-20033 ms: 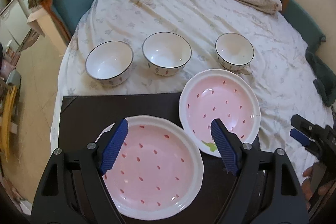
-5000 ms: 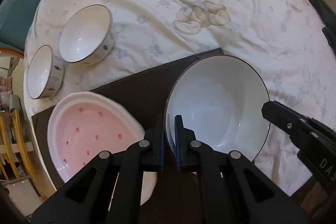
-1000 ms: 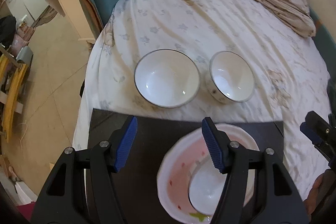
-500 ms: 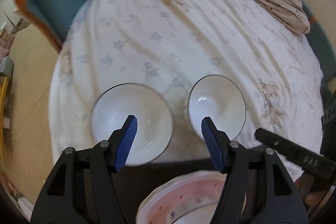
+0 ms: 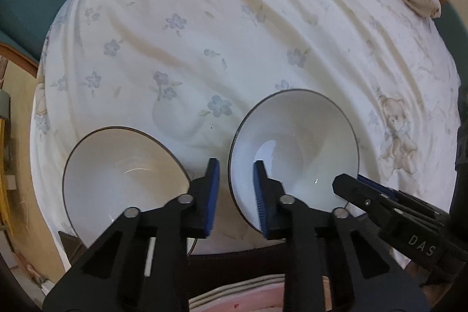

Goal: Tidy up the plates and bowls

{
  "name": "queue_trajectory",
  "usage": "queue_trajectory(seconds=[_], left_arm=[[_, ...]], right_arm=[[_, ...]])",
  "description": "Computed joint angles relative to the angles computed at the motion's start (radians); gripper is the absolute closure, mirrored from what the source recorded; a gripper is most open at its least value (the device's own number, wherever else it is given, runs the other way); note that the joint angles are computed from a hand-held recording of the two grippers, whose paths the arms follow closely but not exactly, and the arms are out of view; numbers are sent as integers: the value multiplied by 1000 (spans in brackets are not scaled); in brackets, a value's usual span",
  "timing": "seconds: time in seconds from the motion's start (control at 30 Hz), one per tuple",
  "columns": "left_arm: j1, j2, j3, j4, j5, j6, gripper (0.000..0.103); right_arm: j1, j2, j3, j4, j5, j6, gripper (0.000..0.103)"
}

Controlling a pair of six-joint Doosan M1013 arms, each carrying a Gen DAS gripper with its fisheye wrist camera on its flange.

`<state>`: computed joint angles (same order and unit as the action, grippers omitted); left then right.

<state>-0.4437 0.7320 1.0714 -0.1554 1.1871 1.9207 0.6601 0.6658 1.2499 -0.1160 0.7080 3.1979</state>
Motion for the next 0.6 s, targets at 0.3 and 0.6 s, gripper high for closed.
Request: queue_trajectory(seconds=[0.3,0.6], left_arm=[[-21,-48,83,97,-114,18,98],[5,-136,152,23,-122,99,95]], right_arm=[[3,31,-49,3,48,-70,89],[26,-4,-39,-56,51,-13,90]])
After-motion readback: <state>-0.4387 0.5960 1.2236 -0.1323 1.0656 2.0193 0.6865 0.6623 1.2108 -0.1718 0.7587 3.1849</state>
